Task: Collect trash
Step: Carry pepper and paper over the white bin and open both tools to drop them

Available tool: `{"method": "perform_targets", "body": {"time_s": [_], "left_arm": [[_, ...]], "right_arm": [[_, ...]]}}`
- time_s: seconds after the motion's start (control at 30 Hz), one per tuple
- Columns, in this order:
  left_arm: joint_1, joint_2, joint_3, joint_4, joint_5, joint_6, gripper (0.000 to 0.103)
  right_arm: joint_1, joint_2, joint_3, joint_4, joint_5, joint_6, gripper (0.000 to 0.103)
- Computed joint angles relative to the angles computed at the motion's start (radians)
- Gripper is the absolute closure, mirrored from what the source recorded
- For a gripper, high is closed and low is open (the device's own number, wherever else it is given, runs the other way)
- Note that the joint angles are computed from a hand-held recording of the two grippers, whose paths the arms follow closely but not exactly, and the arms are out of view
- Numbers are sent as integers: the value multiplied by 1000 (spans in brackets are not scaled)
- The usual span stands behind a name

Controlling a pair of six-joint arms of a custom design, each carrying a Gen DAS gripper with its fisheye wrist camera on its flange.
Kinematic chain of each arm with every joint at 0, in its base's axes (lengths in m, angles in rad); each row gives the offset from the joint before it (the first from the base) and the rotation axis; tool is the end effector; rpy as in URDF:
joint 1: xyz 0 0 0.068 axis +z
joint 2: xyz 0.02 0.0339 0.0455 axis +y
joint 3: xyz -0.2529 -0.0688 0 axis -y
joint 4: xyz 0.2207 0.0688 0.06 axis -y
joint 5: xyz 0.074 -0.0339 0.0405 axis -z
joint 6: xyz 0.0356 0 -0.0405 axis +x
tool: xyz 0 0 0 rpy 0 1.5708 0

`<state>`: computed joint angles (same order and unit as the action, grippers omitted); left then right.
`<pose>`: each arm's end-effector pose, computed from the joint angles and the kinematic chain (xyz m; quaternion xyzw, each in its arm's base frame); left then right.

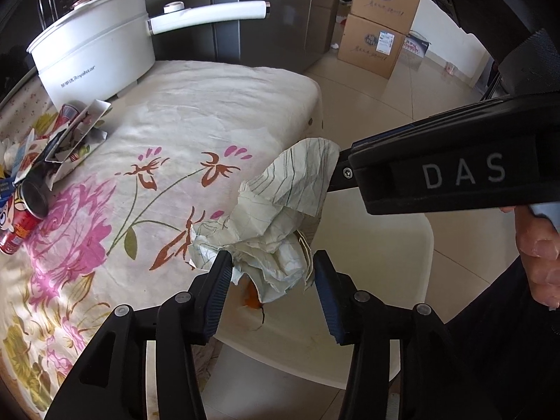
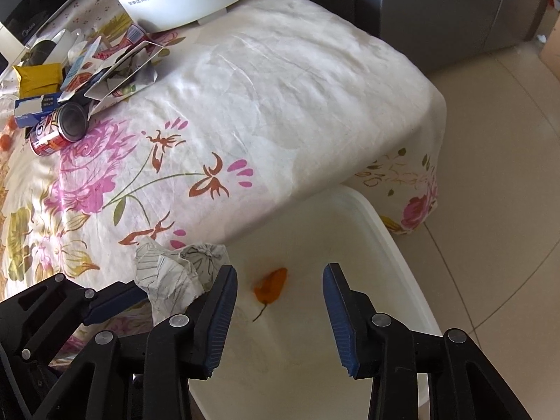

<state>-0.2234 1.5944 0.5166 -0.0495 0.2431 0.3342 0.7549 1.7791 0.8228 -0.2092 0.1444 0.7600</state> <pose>0.2222 -0.0593 0.1023 0.2921 0.9236 -0.1060 0.2245 0.2159 0.1961 0.1148 0.0170 0.9769 0.0866 0.1944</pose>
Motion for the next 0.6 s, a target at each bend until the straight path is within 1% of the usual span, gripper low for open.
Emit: {"method": "perform_targets", "body": {"time_s": [0.17,0.3,0.37,0.43,0.47,0.57,0.6], "left_arm": [[4,-2,3,-10,6,1,47],[-6,-11,-6,-6,-7,4,45],[-13,-3,-5,-3,-15,5,45],[4,-6,-7,-2,15,6,42],[9,-9,-4,-10,20,5,40],[11,-25,-6,-10,9,2,40],[12,-27,-7,-8,9,1,40]], "right_arm": [[-7,8,11,-8,6,6,53],[-13,10,12,-7,3,13,52],[-17,-14,-16,45,-19,3,51],[-11,-43,-37,91,-33,-11,48],[-5,-55,-40,94,-22,-14,45],[14,-61,-19,62,22,-17,40],[17,-54,-10,47,32,-11,39]]}}
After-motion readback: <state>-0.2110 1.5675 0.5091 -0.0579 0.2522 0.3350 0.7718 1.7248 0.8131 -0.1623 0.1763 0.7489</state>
